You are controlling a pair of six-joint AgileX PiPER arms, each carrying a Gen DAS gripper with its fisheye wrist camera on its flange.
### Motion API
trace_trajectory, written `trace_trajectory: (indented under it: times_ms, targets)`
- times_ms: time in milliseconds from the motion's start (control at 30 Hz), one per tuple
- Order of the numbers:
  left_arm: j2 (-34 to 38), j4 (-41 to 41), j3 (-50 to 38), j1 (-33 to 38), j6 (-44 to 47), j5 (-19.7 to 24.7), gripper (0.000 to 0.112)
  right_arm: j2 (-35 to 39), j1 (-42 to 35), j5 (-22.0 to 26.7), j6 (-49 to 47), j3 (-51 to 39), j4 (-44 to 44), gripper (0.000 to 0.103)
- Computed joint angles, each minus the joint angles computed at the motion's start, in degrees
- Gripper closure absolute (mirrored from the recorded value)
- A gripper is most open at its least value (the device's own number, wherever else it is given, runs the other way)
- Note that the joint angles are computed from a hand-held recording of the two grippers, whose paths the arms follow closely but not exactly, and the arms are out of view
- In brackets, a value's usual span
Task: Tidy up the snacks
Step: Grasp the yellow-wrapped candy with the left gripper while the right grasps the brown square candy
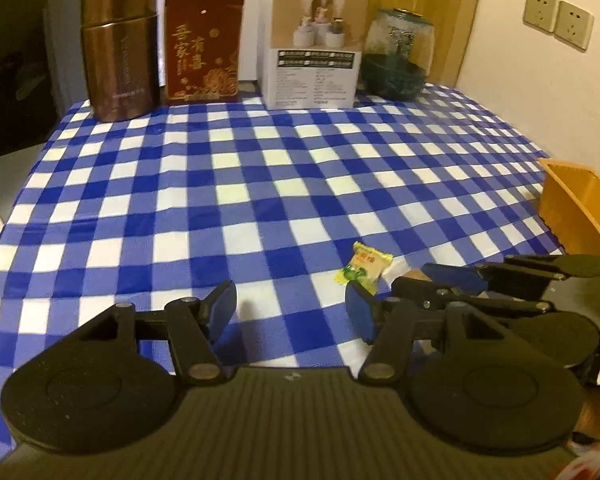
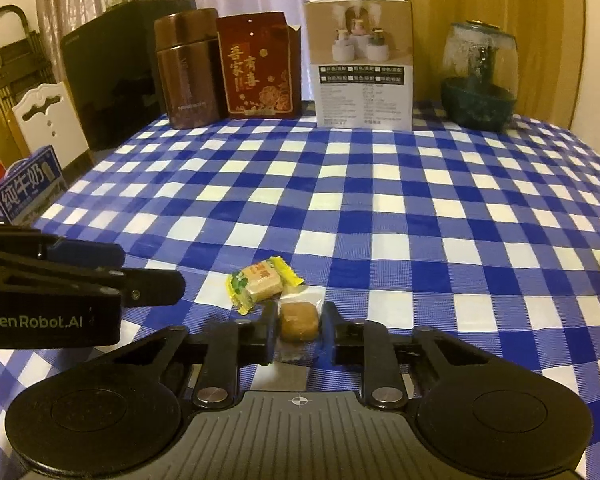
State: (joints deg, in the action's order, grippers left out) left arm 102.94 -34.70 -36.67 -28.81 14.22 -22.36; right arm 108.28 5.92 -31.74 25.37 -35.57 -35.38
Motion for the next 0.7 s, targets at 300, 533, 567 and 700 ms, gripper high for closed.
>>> trace_trajectory:
  times_ms: [300, 533, 567, 700]
  targets:
    - [5.78, 11.93, -4.67, -0.79, -4.41, -1.51, 0.062, -4.72, -7.92, -2.45, 1.85, 4.65, -3.32, 0.080]
    - [10.73, 8.73, -9.81, -2.29, 1.95, -1.06, 0.077, -7.48, -15.52, -2.70, 7.20, 6.34, -11.83, 0.080]
    - [11.02, 8.85, -10.09, -2.37, 2.01, -1.23, 0.080, -7.78, -16.16, -2.74, 7.47, 6.61, -12.46, 0.080]
    - [11.64, 6.01, -11.16, -3.04, 4.38, -0.85, 0.090, -8.31, -17.90, -2.50, 8.76, 6.90, -14.60, 0.080]
